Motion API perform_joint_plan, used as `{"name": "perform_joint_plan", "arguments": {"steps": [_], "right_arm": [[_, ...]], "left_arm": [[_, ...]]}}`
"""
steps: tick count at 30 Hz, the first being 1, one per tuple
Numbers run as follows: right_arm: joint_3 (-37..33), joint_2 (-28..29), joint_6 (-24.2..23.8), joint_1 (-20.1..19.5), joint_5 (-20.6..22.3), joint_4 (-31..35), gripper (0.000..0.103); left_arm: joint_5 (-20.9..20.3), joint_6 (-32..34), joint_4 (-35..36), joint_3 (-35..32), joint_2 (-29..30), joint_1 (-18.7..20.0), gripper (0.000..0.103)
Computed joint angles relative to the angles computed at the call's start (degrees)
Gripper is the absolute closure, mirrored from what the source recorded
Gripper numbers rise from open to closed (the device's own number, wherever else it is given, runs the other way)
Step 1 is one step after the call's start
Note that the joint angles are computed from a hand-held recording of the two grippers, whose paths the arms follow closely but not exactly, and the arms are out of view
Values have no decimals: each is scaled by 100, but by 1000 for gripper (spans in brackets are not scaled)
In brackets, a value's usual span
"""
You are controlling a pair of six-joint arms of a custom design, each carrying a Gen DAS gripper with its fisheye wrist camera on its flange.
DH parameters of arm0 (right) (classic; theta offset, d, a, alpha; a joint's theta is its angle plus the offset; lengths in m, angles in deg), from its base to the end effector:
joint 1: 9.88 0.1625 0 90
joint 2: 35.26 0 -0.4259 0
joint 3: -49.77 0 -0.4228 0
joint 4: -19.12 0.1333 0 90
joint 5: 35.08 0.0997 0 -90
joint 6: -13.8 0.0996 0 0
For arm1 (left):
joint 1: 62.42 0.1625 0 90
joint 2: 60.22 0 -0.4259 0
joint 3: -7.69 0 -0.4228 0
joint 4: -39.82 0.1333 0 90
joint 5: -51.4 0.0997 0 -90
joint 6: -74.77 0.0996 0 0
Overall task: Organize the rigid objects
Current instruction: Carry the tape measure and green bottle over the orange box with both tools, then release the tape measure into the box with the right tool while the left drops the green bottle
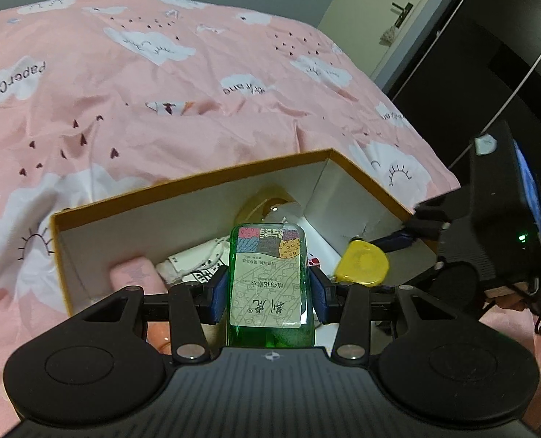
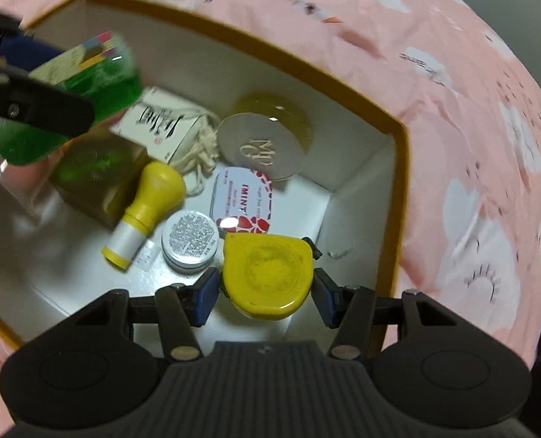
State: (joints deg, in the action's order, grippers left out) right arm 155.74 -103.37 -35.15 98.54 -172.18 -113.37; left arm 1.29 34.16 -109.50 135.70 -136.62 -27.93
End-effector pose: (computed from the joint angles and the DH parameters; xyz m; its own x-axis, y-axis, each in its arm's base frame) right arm 0.2460 -0.5478 0.2387 -0.1989 -0.8176 0.5404 -0.7080 0.5011 0.4976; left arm -0.2772 -0.4297 0.1827 -0.9153 0.0779 -0.3951 0.2911 0.8059 -0.5155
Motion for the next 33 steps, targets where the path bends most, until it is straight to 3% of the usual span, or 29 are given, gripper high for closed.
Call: {"name": "perform_joint_plan", "arguments": {"steps": [8,18,22,29,33], "right_arm": [[-65,290,-456,94,-658,180,48],[-192,241,-202,102,-534,590,46],[-93,37,-271,105,-134,65,45],[330,-434,-192,40,528,-1243,43],[439,-592,36,-15,772,-1417,43]], "left_arm": [[-132,47,38,-94,116,67,52],[-341,29,264,-184,124,79,52],[-533,471,488,-315,165,130,52],[-1192,1962,1170,-790,463,285,52],[-1730,2321,1584,-1031,600,493,51]]}}
